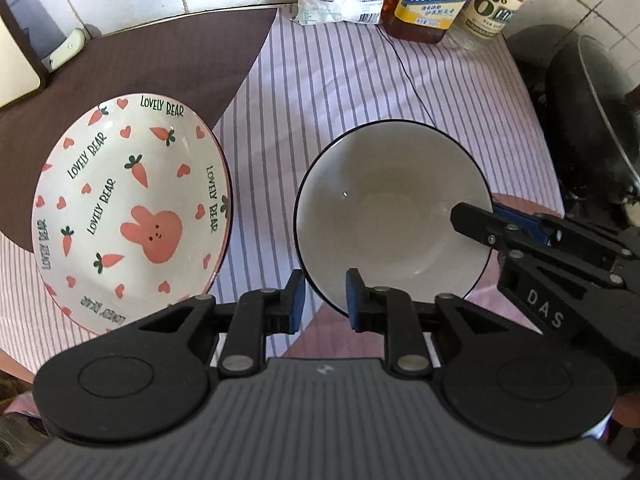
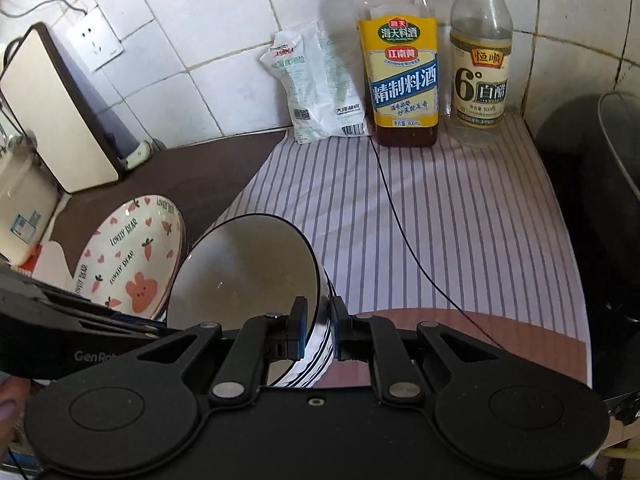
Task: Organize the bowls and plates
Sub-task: 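Lower the right gripper's bowl onto the bowl stack and open it while the left gripper releases the stack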
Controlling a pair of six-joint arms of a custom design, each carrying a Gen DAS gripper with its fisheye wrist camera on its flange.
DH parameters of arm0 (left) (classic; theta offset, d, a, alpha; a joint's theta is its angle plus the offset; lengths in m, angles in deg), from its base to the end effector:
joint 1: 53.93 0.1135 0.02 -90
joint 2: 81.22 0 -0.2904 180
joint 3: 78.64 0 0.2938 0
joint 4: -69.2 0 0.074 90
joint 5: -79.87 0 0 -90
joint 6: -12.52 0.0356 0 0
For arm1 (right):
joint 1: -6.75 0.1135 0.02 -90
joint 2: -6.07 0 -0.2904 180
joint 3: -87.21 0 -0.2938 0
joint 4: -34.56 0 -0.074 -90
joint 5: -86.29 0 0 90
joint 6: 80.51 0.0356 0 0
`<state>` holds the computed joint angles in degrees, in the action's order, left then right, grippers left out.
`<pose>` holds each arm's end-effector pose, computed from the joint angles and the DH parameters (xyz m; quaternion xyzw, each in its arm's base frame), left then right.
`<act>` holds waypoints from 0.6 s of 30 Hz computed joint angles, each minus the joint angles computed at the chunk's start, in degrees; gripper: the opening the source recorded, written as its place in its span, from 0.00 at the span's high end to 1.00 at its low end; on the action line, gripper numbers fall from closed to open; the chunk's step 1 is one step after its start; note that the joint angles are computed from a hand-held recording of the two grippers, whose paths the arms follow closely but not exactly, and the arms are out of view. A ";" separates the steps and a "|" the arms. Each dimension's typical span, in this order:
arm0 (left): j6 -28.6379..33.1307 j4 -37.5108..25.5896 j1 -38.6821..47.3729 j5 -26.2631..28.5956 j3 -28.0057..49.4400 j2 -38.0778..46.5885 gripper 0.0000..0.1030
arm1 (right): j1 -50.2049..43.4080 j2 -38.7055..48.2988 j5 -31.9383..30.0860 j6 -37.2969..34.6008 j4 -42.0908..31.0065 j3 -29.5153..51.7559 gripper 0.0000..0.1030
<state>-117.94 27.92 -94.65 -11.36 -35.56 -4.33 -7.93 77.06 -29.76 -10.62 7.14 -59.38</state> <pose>0.1721 -0.1471 0.1269 0.0009 0.9915 -0.0763 0.1054 0.2004 -0.0363 0.1128 -0.0938 0.9478 0.1469 0.2670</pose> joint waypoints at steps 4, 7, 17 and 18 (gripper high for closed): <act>-3.28 -0.03 -1.65 -0.35 -2.22 -5.58 0.72 | -2.85 -1.41 -3.54 -1.66 -1.51 -0.45 0.82; -5.65 -0.54 -3.25 -1.31 -4.39 -11.36 0.70 | -6.33 -4.11 -7.37 -6.08 -4.19 -1.21 0.80; -14.48 -10.19 -12.91 -7.04 -5.95 -25.44 0.69 | -20.01 -17.38 -18.35 -25.14 -19.42 -2.64 0.74; -15.19 -11.26 -14.05 -7.57 -5.90 -26.25 0.69 | -21.44 -18.62 -19.17 -26.65 -21.02 -2.64 0.74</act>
<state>-133.13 16.66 -108.69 -18.93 -41.45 -30.58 -29.37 58.43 -48.94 -37.27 -13.88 -62.03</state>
